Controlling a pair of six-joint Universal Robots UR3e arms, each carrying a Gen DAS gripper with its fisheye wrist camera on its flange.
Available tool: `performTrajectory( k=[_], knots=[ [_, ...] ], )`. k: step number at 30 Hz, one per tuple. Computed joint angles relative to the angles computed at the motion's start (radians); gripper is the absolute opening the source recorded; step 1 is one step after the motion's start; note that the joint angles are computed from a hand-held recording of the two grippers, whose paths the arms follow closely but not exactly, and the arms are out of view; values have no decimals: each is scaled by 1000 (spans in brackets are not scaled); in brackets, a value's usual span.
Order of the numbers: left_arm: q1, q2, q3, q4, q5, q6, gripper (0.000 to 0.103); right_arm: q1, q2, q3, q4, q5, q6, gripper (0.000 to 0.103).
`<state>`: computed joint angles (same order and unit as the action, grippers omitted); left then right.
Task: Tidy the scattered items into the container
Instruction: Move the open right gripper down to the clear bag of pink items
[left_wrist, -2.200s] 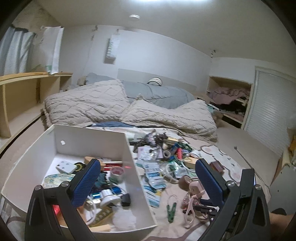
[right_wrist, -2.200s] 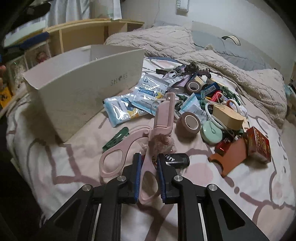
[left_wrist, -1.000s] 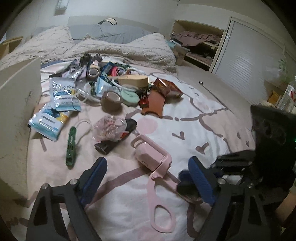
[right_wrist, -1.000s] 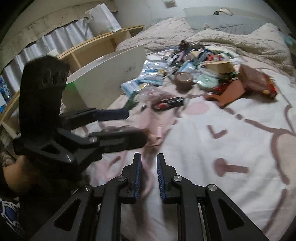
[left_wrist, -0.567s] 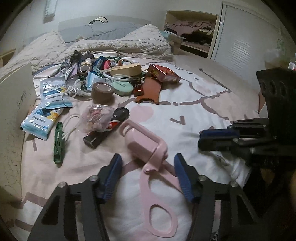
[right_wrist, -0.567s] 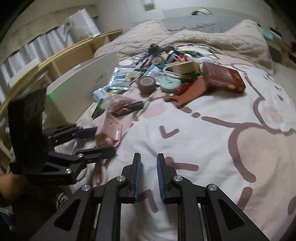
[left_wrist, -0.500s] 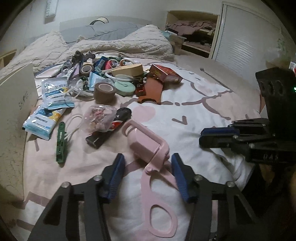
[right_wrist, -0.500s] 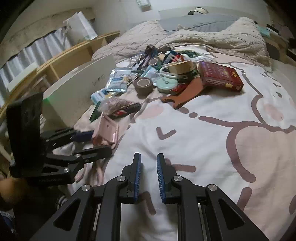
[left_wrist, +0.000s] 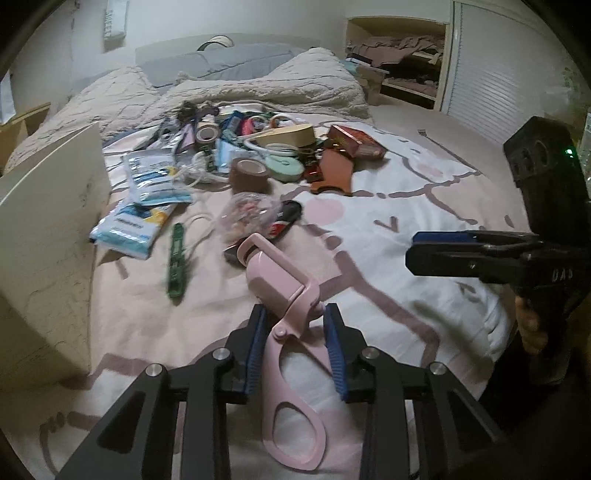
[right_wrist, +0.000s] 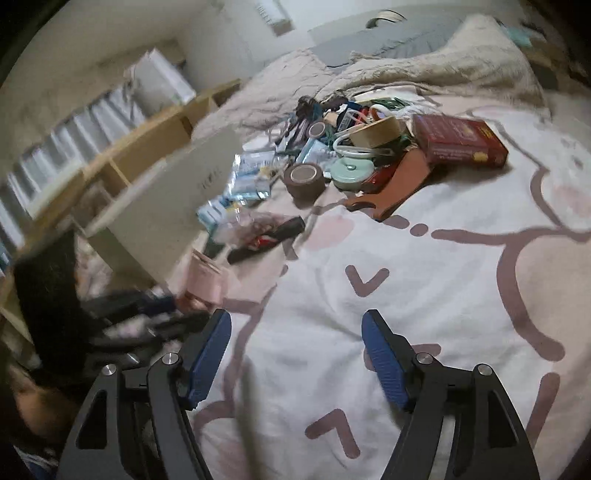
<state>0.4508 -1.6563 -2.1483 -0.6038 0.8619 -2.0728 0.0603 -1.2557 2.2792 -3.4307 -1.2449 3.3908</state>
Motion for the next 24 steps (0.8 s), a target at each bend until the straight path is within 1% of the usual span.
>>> performTrajectory(
  k=[2,4,6,8,10,11,14,16,19,21,22,23,24],
  knots=[
    [17,-1,-3,22,11,-19,31,47,12,-23,11,-73,-15,74],
    [32,-7,4,24,20,-40,31,57,20,-28,4,-86,-14,77],
    [47,-8,6,35,25,-59,31,32,28,-19,-10,-36,9,84],
    [60,-7,5,44,30,-75,31,12,40,-31,-1,16,35,95],
    [68,-8,7,45,35,-91,31,22,41,-59,44,18,24,101],
    [72,-8,9,45,37,-99,31,38,44,-78,70,2,8,103],
    [79,-10,7,63,42,-116,31,85,57,-106,91,-71,-22,103],
    [80,-12,-4,105,52,-131,31,94,61,-98,66,-88,6,103],
    [85,-28,-24,181,73,-153,31,56,41,-80,64,-28,60,103],
    [97,-39,-17,157,67,-160,31,15,27,-76,75,37,96,103],
    [104,-43,-19,150,60,-168,32,6,22,-84,90,50,104,100],
    [110,-44,-23,152,54,-171,32,13,16,-103,116,28,104,86],
    [111,-45,-25,155,51,-176,32,34,15,-136,151,-26,100,77]
  ],
)
